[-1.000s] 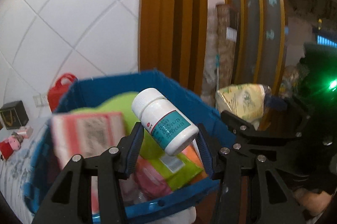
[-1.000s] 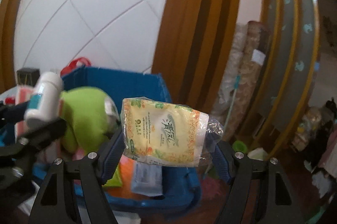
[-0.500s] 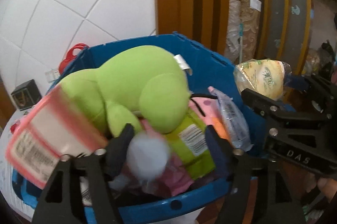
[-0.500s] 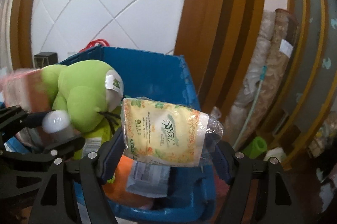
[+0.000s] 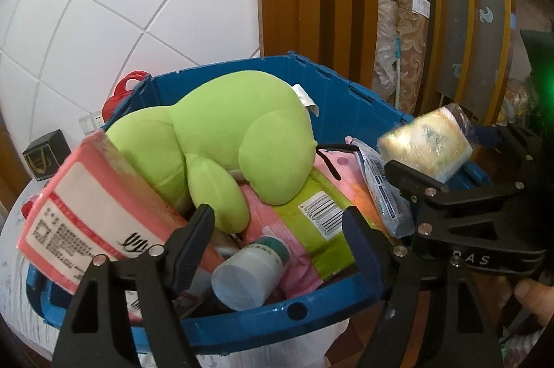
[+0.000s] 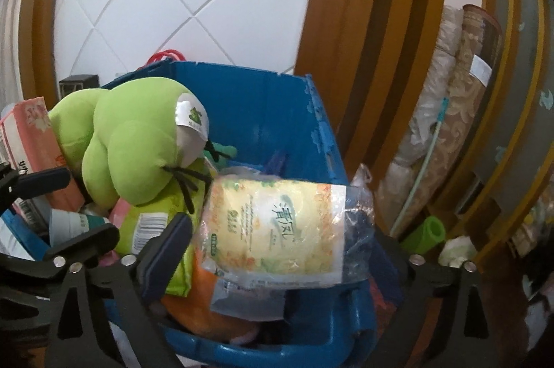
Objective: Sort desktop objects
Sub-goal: 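Lower the pill bottle and tissue packet into the crate and open both grippers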
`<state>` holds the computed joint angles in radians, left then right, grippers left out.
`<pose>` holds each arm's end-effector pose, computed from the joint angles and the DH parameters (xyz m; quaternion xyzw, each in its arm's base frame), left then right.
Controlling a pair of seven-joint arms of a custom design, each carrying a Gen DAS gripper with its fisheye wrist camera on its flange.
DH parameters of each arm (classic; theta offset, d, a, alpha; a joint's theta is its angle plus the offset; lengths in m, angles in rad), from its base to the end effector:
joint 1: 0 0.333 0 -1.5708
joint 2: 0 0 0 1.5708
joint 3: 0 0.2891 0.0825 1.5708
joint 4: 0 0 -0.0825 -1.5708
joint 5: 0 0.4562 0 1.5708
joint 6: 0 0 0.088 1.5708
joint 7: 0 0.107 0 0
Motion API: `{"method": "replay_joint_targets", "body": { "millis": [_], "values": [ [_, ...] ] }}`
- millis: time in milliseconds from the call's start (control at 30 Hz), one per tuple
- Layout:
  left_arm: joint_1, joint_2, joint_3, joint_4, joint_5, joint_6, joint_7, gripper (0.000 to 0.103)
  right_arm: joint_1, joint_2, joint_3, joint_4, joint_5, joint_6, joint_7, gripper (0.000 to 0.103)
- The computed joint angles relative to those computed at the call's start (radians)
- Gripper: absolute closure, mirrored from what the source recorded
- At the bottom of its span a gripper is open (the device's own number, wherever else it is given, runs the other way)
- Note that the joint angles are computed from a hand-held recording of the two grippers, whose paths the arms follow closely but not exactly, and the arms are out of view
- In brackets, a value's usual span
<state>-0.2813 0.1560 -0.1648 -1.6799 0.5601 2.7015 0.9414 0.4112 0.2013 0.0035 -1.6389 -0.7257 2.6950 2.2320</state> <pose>0.6494 -0.3226 0.5604 -0.5630 0.6911 -0.3443 0.2946 0.6654 0.3167 0.5460 -0.7027 0.5311 -0.3586 0.3092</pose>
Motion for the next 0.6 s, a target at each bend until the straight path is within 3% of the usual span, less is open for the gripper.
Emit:
{"method": "replay_joint_targets", "body": {
  "millis": [300,600],
  "values": [
    [0.000,-0.062,-0.004,-0.053,0.095,0.004,-0.085,0.025,-0.001,-0.050,0.006,-0.052,-0.072,0.008,0.057,0.000],
    [0.049,-0.211,-0.043,-0.181,0.287,0.036,-0.280,0.014,-0.020,-0.132,0.032,-0.130,-0.202,0.023,0.194,0.000]
  ]
}}
